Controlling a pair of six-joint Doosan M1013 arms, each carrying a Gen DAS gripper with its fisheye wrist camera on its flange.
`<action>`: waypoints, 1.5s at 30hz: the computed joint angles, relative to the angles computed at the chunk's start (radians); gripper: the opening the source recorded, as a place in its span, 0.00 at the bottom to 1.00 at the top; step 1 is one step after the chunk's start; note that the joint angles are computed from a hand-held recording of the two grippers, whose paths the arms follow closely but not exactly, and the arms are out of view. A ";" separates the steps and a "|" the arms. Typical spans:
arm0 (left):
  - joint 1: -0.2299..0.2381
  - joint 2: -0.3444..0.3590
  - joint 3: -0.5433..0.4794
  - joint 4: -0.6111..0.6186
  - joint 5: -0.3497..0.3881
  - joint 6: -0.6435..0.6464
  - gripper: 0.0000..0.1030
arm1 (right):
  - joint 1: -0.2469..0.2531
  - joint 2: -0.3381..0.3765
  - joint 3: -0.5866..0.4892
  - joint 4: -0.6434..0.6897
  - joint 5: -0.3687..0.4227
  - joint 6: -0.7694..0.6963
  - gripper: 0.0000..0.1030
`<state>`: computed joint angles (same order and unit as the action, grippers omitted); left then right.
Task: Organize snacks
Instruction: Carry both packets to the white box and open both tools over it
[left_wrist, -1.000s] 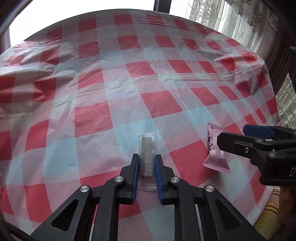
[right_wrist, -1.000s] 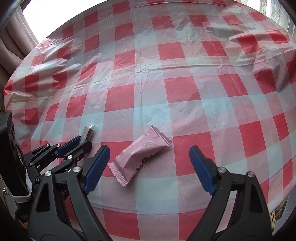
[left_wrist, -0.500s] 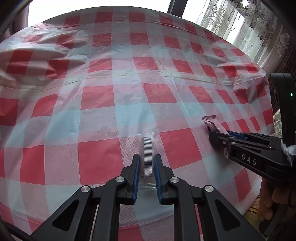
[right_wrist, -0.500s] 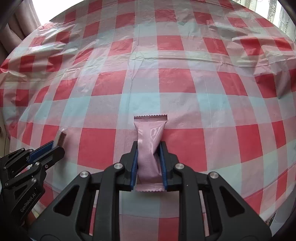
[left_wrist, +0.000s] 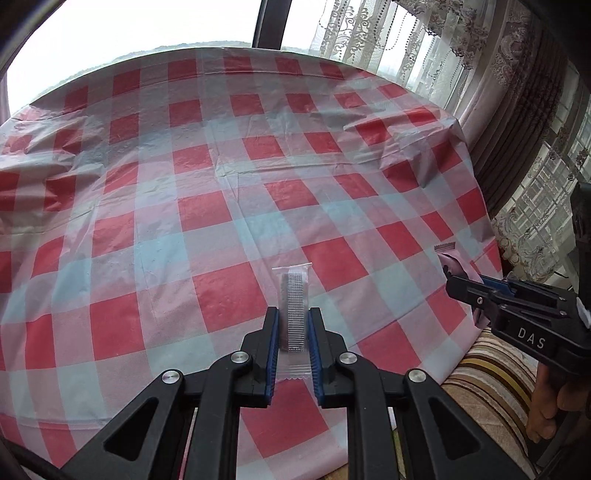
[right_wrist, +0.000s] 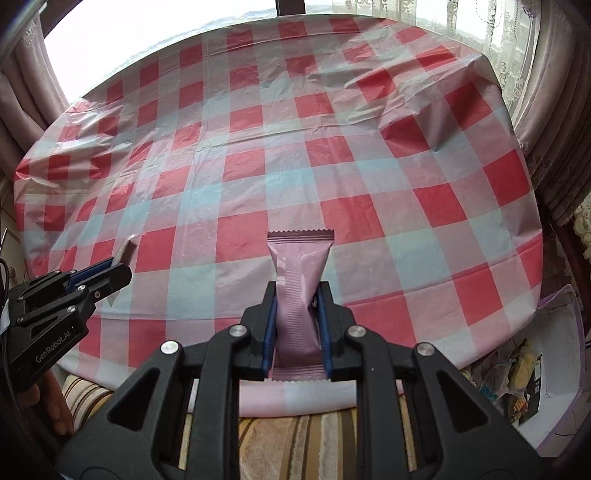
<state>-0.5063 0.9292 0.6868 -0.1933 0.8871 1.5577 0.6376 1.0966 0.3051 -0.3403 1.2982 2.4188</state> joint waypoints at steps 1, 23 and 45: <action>-0.008 -0.003 0.001 -0.008 -0.002 0.012 0.15 | 0.000 -0.053 0.100 -0.015 -0.044 0.029 0.22; -0.182 0.005 -0.079 -0.012 0.090 0.085 0.15 | -0.013 -0.488 0.903 -0.262 -0.323 0.476 0.22; -0.280 0.146 -0.319 -0.059 0.317 -0.008 0.15 | -0.017 -0.599 1.157 -0.405 -0.248 0.807 0.22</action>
